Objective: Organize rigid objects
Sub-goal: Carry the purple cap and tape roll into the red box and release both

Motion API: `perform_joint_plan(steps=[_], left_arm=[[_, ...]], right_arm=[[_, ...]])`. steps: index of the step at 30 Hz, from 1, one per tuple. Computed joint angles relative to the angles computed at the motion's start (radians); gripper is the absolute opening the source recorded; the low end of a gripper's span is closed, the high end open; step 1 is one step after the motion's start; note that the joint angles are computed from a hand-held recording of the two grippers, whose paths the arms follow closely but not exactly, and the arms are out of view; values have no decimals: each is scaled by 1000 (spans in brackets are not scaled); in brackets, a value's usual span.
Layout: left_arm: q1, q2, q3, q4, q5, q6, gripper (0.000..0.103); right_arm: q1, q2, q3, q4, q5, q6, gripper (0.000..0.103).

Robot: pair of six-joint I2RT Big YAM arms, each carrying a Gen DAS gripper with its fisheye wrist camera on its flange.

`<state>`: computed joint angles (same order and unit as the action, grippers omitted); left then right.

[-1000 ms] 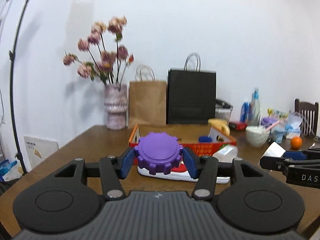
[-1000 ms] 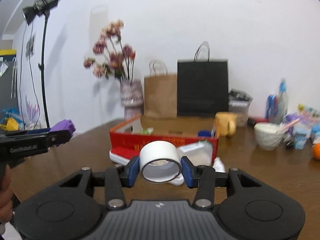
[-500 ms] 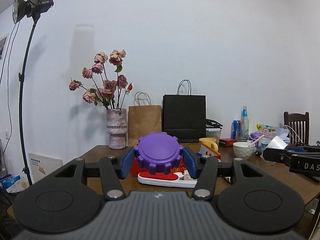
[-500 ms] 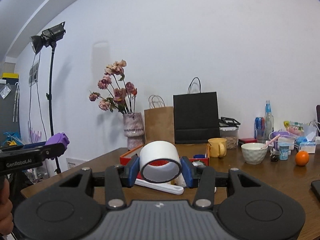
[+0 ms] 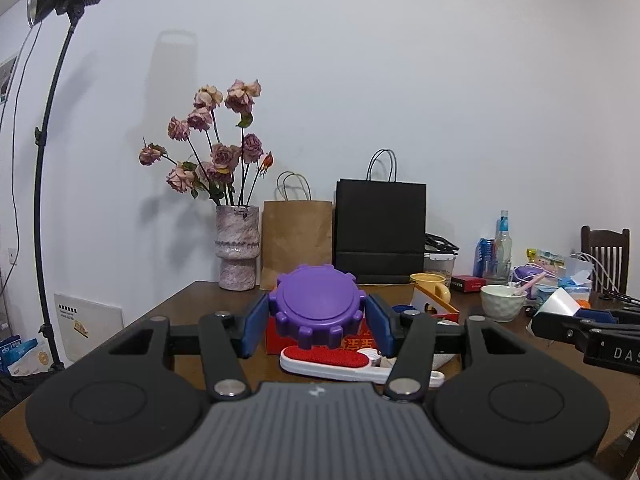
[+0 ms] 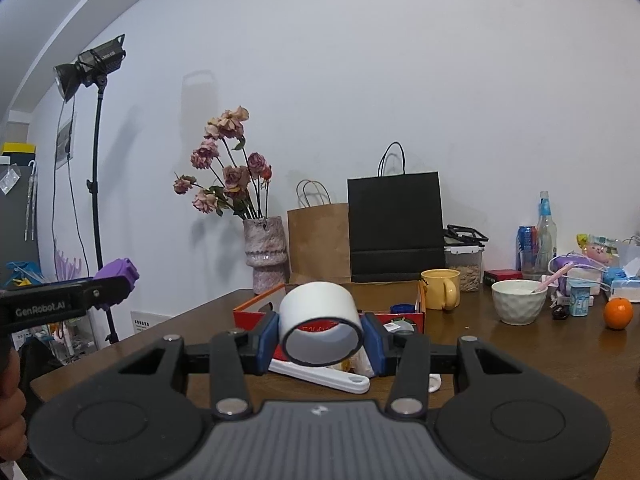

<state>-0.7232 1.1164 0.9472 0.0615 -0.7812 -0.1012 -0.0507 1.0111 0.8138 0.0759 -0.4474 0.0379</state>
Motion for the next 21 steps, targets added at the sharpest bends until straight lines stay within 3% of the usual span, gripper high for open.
perform_joint_plan(steps=[5,11,14,21], left_arm=[[93,98,95,-12,95,-13,54],[216,247,299,-74,260,-11,54],[263,331,400,-74,303,-4,54],[341,541,674,-202,384,-44,54]], right_arm=[[17,143,127,-17,6,16,44],[30,362,386,-101,-10,36,44],[42,471,516,-117,1,48,44],[65,714,852,-257,14,78,44]])
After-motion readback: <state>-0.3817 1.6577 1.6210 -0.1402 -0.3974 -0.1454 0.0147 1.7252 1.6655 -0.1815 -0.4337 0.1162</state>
